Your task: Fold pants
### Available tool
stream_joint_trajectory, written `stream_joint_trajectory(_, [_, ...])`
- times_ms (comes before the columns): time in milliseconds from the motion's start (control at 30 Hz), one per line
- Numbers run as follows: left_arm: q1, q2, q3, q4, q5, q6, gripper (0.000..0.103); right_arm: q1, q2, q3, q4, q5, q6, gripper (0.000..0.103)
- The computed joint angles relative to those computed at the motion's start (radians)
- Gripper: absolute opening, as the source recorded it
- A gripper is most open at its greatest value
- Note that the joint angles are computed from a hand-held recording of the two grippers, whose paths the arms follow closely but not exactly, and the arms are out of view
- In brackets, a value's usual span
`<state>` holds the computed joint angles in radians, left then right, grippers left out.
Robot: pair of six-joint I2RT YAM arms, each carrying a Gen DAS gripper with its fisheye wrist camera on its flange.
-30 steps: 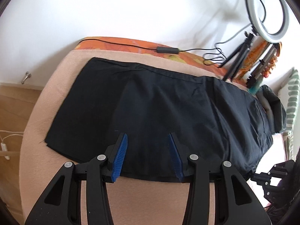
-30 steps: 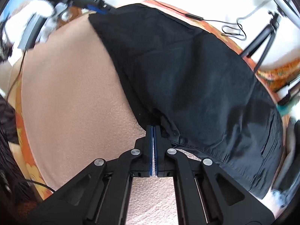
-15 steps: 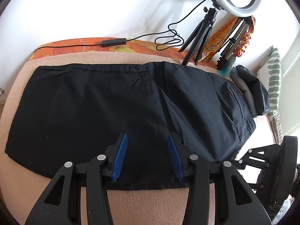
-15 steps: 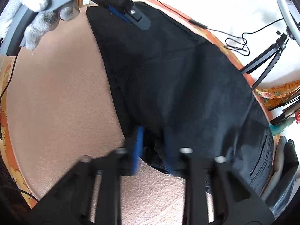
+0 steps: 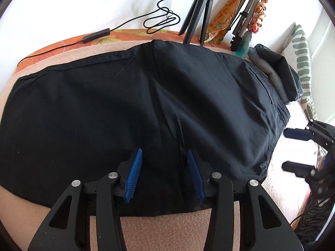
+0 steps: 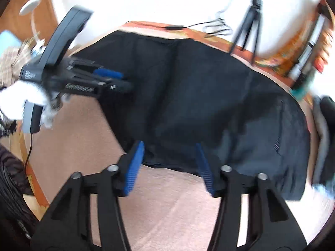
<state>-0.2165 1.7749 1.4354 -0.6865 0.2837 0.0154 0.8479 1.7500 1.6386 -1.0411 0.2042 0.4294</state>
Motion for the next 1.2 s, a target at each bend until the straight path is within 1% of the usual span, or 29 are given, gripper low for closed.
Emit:
stream_joint_trajectory(100, [0.002,-0.005,-0.009,0.01,0.005,-0.003,0.043,-0.098,-0.191,-0.189,0.016,-0.029,0.232,0.065])
stream_joint_trajectory(233, [-0.001,-0.011,-0.02,0.019,0.001,-0.008,0.043,-0.223,-0.402,-0.393,-0.027,-0.02,0.504,0.066])
stream_joint_trajectory(300, [0.001,-0.012,-0.024,0.022,0.007,-0.015,0.043,-0.32,-0.473,-0.478,0.017,-0.075,0.558,0.066])
stream_joint_trajectory(400, [0.004,-0.012,-0.024,0.023,0.012,-0.015,0.043,-0.405,-0.57,-0.587,0.074,-0.126,0.643,0.067])
stream_joint_trajectory(467, [0.006,-0.011,-0.024,0.024,0.016,-0.014,0.043,-0.447,-0.627,-0.624,0.107,-0.144,0.654,0.068])
stream_joint_trajectory(533, [0.008,-0.011,-0.025,0.025,0.02,-0.016,0.043,-0.448,-0.646,-0.645,0.137,-0.116,0.683,0.068])
stream_joint_trajectory(600, [0.013,-0.014,-0.028,0.024,0.028,-0.015,0.043,-0.453,-0.661,-0.677,0.193,-0.078,0.708,0.068])
stream_joint_trajectory(667, [0.017,-0.015,-0.028,0.021,0.035,-0.011,0.043,-0.475,-0.647,-0.706,0.277,-0.052,0.709,0.07])
stream_joint_trajectory(700, [0.019,-0.016,-0.029,0.02,0.038,-0.01,0.043,-0.487,-0.645,-0.709,0.296,-0.045,0.699,0.071])
stream_joint_trajectory(733, [0.021,-0.017,-0.031,0.02,0.04,-0.009,0.043,-0.489,-0.628,-0.706,0.308,-0.03,0.691,0.07])
stream_joint_trajectory(767, [0.022,-0.018,-0.032,0.02,0.042,-0.009,0.043,-0.482,-0.61,-0.696,0.31,-0.013,0.69,0.066])
stream_joint_trajectory(800, [0.023,-0.019,-0.032,0.02,0.044,-0.008,0.043,-0.493,-0.6,-0.691,0.315,-0.022,0.676,0.039])
stream_joint_trajectory(833, [0.024,-0.019,-0.034,0.021,0.047,-0.007,0.043,-0.517,-0.578,-0.674,0.301,-0.045,0.654,0.024])
stream_joint_trajectory(900, [0.028,-0.019,-0.035,0.023,0.055,-0.008,0.043,-0.521,-0.586,-0.66,0.287,-0.063,0.644,0.021])
stream_joint_trajectory(967, [0.031,-0.02,-0.039,0.027,0.06,-0.004,0.043,-0.481,-0.629,-0.617,0.234,-0.031,0.622,0.019])
stream_joint_trajectory(1067, [0.036,-0.022,-0.046,0.037,0.066,0.005,0.043,-0.342,-0.621,-0.502,0.077,0.147,0.594,0.018])
stream_joint_trajectory(1100, [0.036,-0.023,-0.048,0.04,0.066,0.004,0.043,-0.326,-0.601,-0.488,0.055,0.17,0.585,0.018])
stream_joint_trajectory(1133, [0.036,-0.024,-0.05,0.042,0.067,0.001,0.043,-0.329,-0.578,-0.482,0.039,0.17,0.58,0.018])
stream_joint_trajectory(1200, [0.041,-0.028,-0.051,0.036,0.069,-0.01,0.043,-0.368,-0.543,-0.5,0.048,0.132,0.584,0.018])
